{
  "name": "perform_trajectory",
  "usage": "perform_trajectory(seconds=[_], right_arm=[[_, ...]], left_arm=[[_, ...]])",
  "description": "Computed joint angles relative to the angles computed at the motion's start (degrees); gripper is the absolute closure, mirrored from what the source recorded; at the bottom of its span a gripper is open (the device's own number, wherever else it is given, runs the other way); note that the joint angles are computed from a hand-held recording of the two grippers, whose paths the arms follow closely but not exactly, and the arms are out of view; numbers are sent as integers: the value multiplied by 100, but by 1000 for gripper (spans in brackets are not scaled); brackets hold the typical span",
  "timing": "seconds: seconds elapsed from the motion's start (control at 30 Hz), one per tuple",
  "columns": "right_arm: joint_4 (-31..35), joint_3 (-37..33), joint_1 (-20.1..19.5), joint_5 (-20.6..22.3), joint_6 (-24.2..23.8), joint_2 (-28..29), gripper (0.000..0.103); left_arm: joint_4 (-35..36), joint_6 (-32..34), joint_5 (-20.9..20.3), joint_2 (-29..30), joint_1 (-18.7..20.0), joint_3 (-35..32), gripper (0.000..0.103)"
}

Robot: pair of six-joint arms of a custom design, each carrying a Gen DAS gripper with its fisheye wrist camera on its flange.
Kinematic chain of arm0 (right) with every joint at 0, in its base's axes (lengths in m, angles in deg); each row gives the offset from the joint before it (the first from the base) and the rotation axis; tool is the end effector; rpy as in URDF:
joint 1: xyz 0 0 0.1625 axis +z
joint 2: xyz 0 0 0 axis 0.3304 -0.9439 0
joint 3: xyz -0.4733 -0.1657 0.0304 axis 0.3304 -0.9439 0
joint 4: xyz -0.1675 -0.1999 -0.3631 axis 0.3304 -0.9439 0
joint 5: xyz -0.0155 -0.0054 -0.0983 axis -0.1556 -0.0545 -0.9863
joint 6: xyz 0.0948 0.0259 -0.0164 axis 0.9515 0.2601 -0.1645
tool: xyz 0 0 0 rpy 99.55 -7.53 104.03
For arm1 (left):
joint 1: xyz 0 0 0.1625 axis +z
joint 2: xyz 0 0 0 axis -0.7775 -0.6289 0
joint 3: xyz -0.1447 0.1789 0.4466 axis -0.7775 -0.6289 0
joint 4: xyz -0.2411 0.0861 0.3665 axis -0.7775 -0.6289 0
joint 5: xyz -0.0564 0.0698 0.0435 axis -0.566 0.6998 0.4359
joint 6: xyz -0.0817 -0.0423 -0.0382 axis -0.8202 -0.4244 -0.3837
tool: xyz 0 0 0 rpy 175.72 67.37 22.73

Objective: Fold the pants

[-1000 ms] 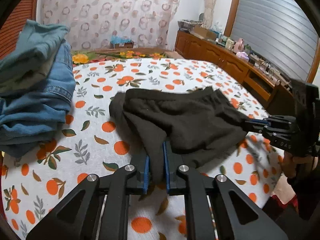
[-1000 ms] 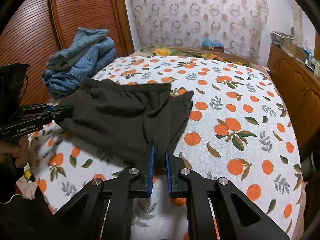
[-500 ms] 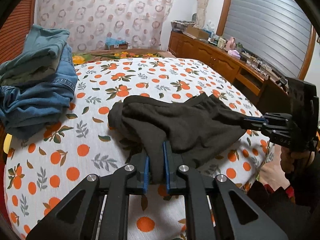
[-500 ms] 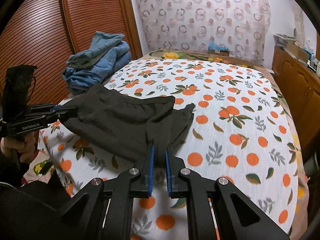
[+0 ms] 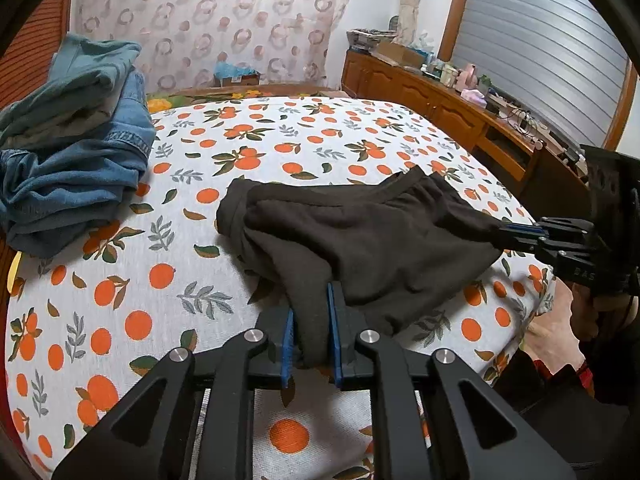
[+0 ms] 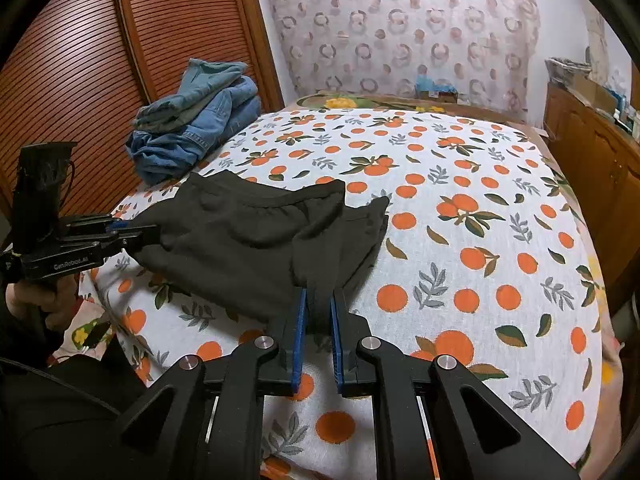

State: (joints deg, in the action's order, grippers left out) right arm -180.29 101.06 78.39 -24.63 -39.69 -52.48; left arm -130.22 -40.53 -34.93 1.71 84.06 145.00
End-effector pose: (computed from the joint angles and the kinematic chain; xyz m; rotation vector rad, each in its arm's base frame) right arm 0.1364 -0.2767 0.1897 0.6102 -2.3521 1.0444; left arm -0.2141 -0.3573 0.1067 1.0232 2.5395 -0.5914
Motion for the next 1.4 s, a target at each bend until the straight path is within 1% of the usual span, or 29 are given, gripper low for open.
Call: perform_trajectory(seconds=[0.07, 0.17, 0.2, 0.23, 0.27, 0.3, 0.37, 0.4, 0.43, 0.5, 0.53, 0.57, 0.6, 0.7, 0.77, 0.83, 0.9, 0.97, 1.03, 1.1, 1.2, 1.33, 1.37, 1.4], right_arm=[[-35, 13, 45, -45, 0, -6, 93], [-131, 32, 105, -145, 0, -31, 93], [-181, 51, 124, -179, 8, -42, 93], [-192, 53, 145, -223, 19, -64, 90], [-168, 51, 153, -238, 24, -107, 89], [-154, 42, 165, -259, 28, -136, 89], [-87, -5, 186, -301, 22, -186, 88], [-54, -40, 213, -335, 21, -196, 88], [9, -82, 234, -349, 22, -226, 85], [106, -166, 249, -314, -5, -258, 79], [147, -219, 260, -310, -18, -256, 76], [216, -280, 263, -284, -32, -263, 75], [337, -350, 234, -240, -58, -305, 74], [583, -559, 171, -187, -116, -320, 73], [796, -703, 102, -144, -129, -334, 73], [980, -846, 54, -166, -138, -330, 73], [1173, -982, 9, -185, -142, -334, 73], [1362, -1099, -16, -173, -124, -348, 73], [1598, -1213, -47, -137, -78, -377, 73], [1758, -1291, -64, -128, -51, -399, 73], [1955, -1385, -100, -82, -28, -413, 73], [2289, -1539, -155, -24, -6, -418, 73], [2280, -1550, -167, 8, -34, -409, 73], [2221, -1537, -179, 43, -60, -393, 73]], left_arm=[[36, -42, 5, -17, -12, -8, 86], [88, -14, 25, -41, -17, -27, 81], [88, -1, 35, -53, -21, -32, 75], [86, 7, 43, -58, -19, -39, 69], [52, 18, 56, -62, -9, -49, 59], [-5, 40, 49, -66, 9, -54, 55], [-39, 80, 41, -77, 57, -99, 55], [-40, 102, 78, -64, 69, -125, 53], [-53, 146, 127, -40, 91, -159, 52], [-37, 237, 184, 17, 169, -249, 42], [-34, 265, 184, 43, 212, -287, 39], [-51, 315, 173, 79, 273, -334, 34], [-58, 324, 209, 114, 303, -369, 34], [-192, 395, 393, 266, 371, -466, 34], [-267, 466, 364, 322, 438, -521, 34], [-238, 499, 360, 361, 492, -591, 38], [-197, 552, 373, 403, 526, -654, 47], [-153, 605, 308, 426, 570, -704, 51], [-189, 690, 233, 460, 592, -722, 57], [-221, 813, 94, 484, 622, -731, 71], [-205, 859, 132, 541, 603, -751, 71], [-210, 932, 30, 529, 661, -778, 71], [-244, 954, 32, 528, 653, -770, 75], [-311, 996, 42, 528, 634, -751, 82]])
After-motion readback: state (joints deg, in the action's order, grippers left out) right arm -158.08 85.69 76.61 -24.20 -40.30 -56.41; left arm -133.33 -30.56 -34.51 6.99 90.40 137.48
